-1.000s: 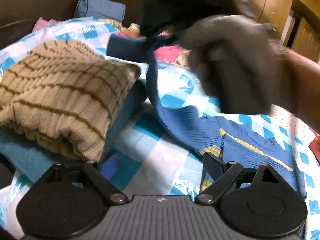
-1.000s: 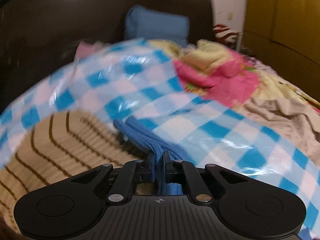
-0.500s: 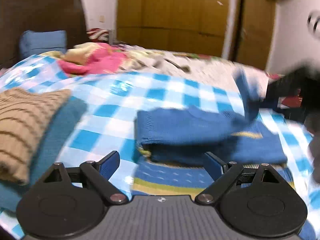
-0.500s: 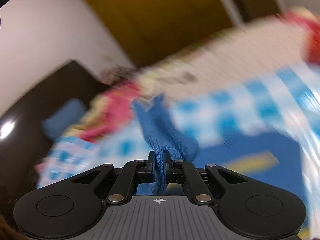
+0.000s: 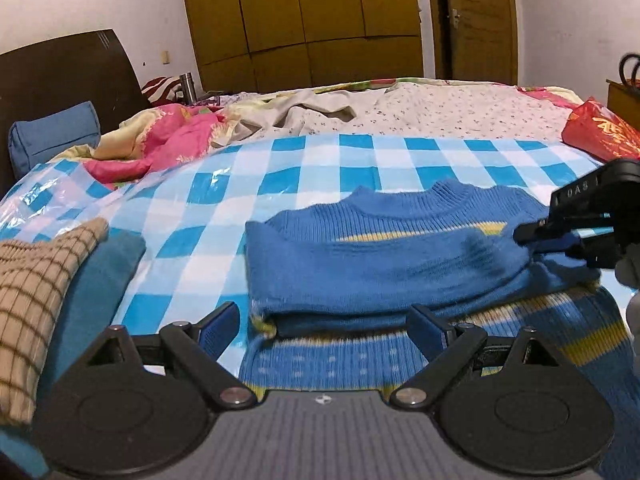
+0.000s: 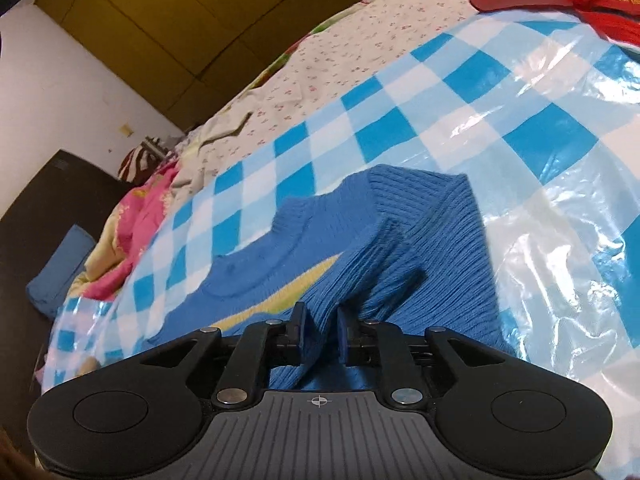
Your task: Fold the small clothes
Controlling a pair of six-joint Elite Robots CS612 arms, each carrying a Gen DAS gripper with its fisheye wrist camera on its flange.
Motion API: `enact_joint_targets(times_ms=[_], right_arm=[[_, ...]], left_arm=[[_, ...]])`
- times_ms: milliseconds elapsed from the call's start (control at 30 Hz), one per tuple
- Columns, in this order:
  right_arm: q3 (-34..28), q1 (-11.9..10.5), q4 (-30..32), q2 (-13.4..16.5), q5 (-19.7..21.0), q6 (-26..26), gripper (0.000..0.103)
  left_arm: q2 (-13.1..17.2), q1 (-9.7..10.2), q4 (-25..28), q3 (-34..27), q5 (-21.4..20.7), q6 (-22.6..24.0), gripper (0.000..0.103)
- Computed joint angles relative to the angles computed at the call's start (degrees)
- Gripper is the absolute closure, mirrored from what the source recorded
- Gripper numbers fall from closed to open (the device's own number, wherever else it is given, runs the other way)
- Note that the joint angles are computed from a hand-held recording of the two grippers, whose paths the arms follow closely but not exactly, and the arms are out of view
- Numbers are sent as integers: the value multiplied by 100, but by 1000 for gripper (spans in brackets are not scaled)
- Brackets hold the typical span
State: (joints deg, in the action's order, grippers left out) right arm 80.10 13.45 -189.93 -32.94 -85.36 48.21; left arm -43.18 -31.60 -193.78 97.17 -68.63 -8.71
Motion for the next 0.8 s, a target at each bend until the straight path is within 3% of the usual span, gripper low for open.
enact_joint_targets(times_ms=[133, 300, 400, 433, 500, 567, 667, 800], right_arm=[[-220, -70, 95, 70, 248, 184, 94], [-306, -31, -1129, 3, 284, -108, 95], [28, 7, -1407, -136, 45, -232, 95], [134, 16, -1327, -159, -48, -269, 95], [287, 60, -602, -218, -467, -396, 94], [352, 27, 139, -239, -426, -248, 94], [435, 26, 149, -233, -432, -148, 94], [402, 95, 143, -284, -754, -404, 90]], left_arm=[[70, 79, 377, -283, -100, -99, 4], [116, 93, 89, -389, 66, -126, 4], [139, 96, 68, -386, 51, -191, 4], [148, 98, 130, -390, 19, -215, 4], [184, 90, 304, -412, -1, -180, 4], [214, 78, 479, -417, 36, -50, 4], [251, 74, 750, -436, 190, 27, 4], [237, 133, 955, -433, 192, -201, 4]])
